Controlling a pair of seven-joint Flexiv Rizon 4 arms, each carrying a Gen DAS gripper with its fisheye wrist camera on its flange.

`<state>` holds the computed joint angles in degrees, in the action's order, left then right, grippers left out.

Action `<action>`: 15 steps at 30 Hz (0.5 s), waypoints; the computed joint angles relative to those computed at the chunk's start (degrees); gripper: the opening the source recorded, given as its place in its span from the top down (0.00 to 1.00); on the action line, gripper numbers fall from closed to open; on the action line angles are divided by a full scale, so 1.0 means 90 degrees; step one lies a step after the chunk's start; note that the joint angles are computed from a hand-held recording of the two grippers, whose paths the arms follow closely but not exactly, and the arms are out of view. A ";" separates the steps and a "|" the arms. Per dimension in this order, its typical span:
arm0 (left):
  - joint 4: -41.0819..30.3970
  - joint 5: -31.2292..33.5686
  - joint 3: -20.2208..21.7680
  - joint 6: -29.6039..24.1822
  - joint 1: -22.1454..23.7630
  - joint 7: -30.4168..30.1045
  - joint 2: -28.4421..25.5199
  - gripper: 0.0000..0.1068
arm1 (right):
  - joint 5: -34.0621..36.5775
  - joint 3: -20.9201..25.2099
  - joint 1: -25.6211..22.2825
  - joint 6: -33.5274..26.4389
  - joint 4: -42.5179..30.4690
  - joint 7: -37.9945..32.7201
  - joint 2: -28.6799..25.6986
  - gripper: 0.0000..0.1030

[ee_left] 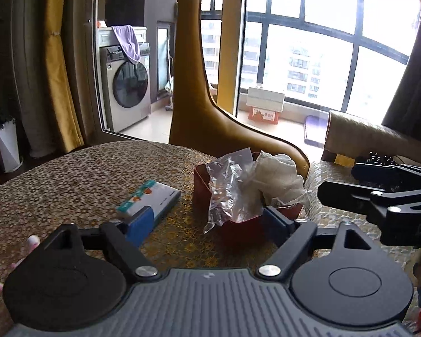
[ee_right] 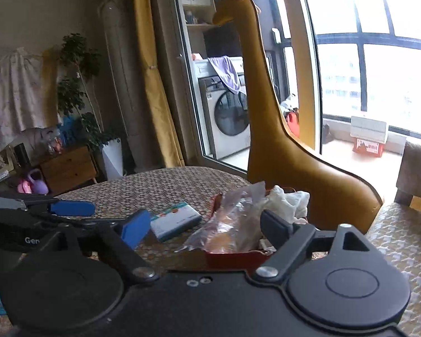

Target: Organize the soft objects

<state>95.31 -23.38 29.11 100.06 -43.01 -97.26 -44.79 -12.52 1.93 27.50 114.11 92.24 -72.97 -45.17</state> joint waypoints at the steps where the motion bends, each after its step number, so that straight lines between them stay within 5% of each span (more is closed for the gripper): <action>1: 0.0111 0.0036 -0.0033 0.0088 0.0000 0.0000 0.0066 0.20 | 0.0060 -0.0051 0.0068 0.0095 0.0080 -0.0040 0.0038 0.12; 8: 0.0764 -0.0321 -0.0096 0.0638 -0.0228 0.0166 0.0364 0.11 | 0.0551 -0.0302 0.0491 0.0698 0.0547 -0.0521 0.0230 0.00; 15: 0.1165 -0.0939 -0.0230 0.1211 -0.0479 0.0584 0.0475 0.06 | 0.0949 -0.0225 0.0632 0.1066 0.0888 -0.0919 0.0333 0.00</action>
<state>105.79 -31.83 27.04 110.96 -47.33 -92.00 -40.52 -3.98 -0.09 33.19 123.71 100.23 -81.25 -42.17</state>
